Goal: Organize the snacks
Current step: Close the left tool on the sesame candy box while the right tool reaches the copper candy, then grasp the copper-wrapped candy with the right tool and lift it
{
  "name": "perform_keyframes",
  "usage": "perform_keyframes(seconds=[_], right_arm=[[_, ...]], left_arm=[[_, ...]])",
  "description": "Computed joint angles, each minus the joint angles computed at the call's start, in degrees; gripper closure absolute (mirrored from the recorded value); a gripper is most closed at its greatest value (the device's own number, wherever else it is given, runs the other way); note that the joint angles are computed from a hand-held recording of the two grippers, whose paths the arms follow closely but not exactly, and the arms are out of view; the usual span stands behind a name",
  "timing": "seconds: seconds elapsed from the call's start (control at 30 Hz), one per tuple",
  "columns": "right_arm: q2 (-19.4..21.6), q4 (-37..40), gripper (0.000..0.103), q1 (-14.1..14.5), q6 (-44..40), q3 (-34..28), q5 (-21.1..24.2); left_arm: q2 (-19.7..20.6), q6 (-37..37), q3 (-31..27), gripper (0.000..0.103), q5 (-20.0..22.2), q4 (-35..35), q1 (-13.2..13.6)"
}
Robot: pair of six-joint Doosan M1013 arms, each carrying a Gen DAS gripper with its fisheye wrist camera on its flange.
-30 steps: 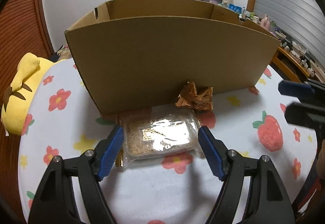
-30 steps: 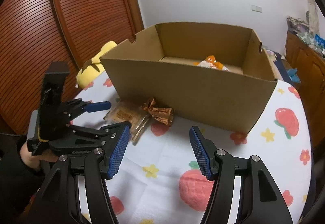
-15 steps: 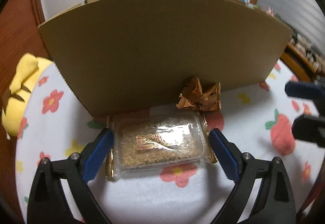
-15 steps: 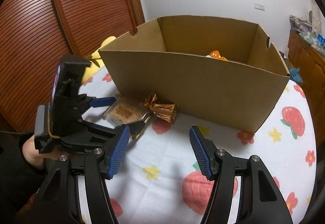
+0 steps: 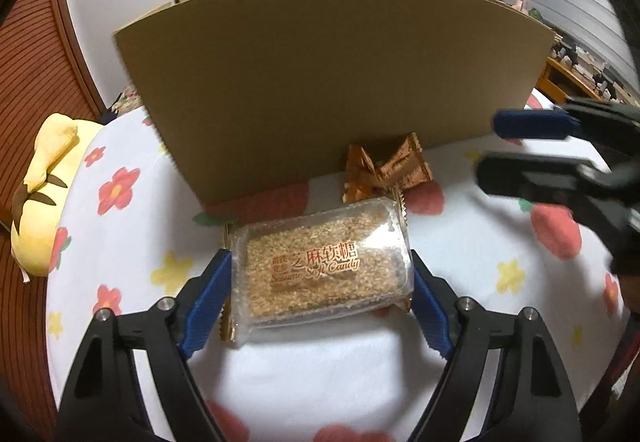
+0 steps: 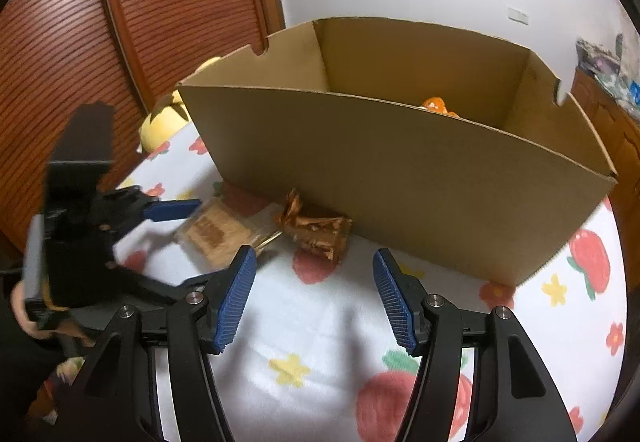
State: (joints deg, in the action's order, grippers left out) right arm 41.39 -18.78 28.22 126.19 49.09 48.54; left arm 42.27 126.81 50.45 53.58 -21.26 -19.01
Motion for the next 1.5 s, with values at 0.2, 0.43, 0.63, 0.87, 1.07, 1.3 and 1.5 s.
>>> perform_keyframes(seconds=[0.2, 0.43, 0.63, 0.87, 1.07, 1.3, 1.5], right_arm=[[3.0, 1.7, 0.047, -0.1, -5.1, -4.7, 2.1], [6.8, 2.8, 0.052, 0.1, -10.3, -10.6, 4.4], [10.2, 3.3, 0.055, 0.0, -13.1, -15.8, 10.2], [10.4, 5.9, 0.080, -0.3, -15.2, -16.0, 11.8], [6.9, 4.9, 0.086, 0.2, -12.7, -9.9, 7.9], [0.4, 2.6, 0.086, 1.3, -6.6, 1.6, -1.5], [-2.7, -1.5, 0.086, 2.5, -0.7, 7.6, -4.8]], left_arm=[[-1.6, 0.7, 2.0, 0.020, 0.1, -0.9, 1.0], [-1.4, 0.6, 2.1, 0.020, -0.4, -1.4, 1.9], [-1.8, 0.9, 3.2, 0.019, -1.3, -2.5, 2.3], [-0.8, -0.8, 1.7, 0.014, -0.2, -4.4, 2.8], [0.0, -2.0, 0.5, 0.012, 0.5, -5.4, 3.1], [0.0, -1.1, 0.5, 0.015, 1.2, -6.7, 3.5], [-0.1, -2.6, 0.3, 0.014, 2.4, -8.4, 4.1]])
